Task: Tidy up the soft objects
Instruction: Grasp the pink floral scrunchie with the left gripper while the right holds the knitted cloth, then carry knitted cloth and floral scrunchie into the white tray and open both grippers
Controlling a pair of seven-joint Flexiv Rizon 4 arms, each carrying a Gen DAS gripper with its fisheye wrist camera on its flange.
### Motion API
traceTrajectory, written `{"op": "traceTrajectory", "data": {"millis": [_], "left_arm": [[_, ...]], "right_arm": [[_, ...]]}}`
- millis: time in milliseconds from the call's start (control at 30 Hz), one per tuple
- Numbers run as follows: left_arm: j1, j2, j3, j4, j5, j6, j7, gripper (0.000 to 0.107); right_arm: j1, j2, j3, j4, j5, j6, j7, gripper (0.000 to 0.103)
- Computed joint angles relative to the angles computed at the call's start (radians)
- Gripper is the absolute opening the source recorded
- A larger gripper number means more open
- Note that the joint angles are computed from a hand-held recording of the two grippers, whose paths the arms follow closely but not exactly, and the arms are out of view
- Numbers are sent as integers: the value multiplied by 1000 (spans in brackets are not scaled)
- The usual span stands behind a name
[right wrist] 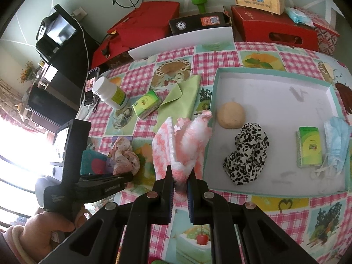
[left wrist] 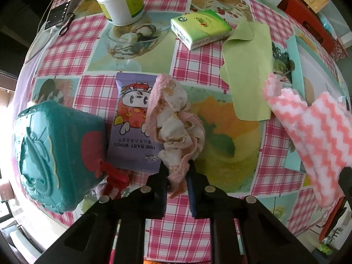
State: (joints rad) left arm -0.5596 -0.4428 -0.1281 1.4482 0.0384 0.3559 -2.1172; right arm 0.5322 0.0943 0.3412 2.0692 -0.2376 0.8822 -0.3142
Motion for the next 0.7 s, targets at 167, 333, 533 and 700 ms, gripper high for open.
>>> {"op": "traceTrajectory", "data": {"millis": [167, 333, 533, 700], "left_arm": [[4, 26, 1, 23, -8, 18, -18, 12], [13, 61, -3, 45, -21, 22, -21, 12], [17, 102, -10, 53, -25, 16, -48, 12], [22, 139, -19, 52, -25, 17, -59, 12]], "right_arm": [[0, 11, 1, -6, -2, -13, 0, 11], [-2, 25, 6, -10, -19, -20, 8, 11], [-5, 45, 11, -14, -39, -27, 19, 11], [-11, 64, 16, -14, -62, -30, 32, 11]]}}
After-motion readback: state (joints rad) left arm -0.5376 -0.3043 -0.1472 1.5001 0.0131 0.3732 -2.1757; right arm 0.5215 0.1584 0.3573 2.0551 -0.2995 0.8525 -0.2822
